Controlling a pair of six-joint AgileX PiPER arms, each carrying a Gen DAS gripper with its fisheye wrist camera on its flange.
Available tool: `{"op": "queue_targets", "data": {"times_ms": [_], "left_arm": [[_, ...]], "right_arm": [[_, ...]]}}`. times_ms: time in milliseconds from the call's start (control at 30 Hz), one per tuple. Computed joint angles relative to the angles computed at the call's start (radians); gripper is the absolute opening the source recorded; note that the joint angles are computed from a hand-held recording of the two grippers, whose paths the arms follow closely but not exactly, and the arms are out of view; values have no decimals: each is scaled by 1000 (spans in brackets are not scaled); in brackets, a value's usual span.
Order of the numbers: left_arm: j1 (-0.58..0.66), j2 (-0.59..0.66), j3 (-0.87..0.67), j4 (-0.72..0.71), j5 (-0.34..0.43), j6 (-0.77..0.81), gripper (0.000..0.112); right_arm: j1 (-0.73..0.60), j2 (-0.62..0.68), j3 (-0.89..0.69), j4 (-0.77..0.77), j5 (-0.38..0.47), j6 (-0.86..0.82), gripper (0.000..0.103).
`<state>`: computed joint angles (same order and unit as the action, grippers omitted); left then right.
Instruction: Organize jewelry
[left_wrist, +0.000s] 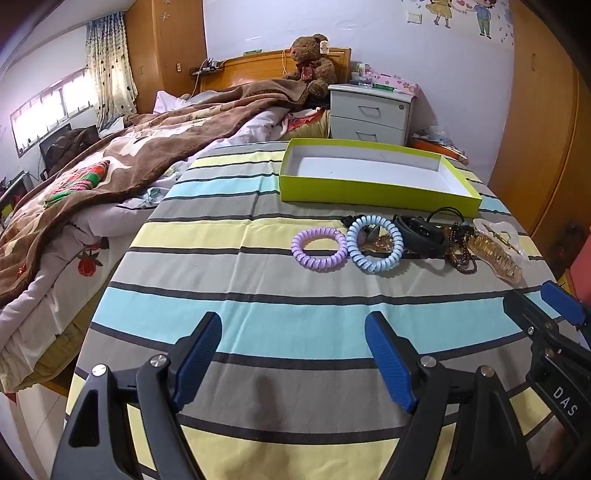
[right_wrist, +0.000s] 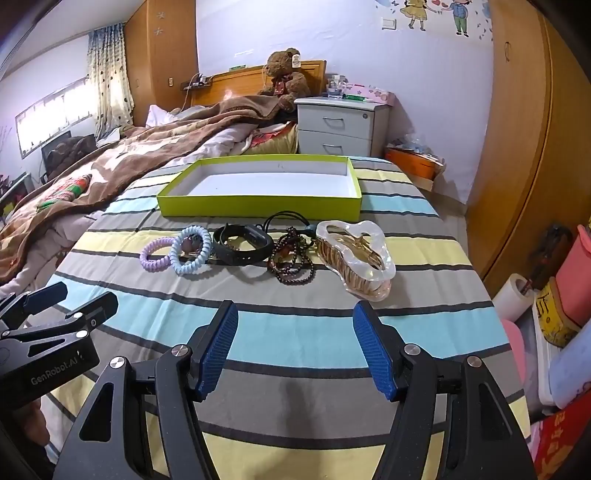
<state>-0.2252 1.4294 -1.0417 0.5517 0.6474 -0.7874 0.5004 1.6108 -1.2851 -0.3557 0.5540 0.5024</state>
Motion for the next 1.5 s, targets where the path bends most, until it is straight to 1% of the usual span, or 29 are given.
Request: {"op": "queue_targets", "data": {"times_ms": [233,1067,1500], "left_arm": [[1,1,4,0,-5,-4,82],[-9,-9,-6,4,24,-8,81],[-10,0,-11,2,23,-11,81]], "right_arm": [[7,-10,6,-1,4,5,65],[8,-16,10,1,3,6,65],[13,-18,7,-2,10,10,65]]}}
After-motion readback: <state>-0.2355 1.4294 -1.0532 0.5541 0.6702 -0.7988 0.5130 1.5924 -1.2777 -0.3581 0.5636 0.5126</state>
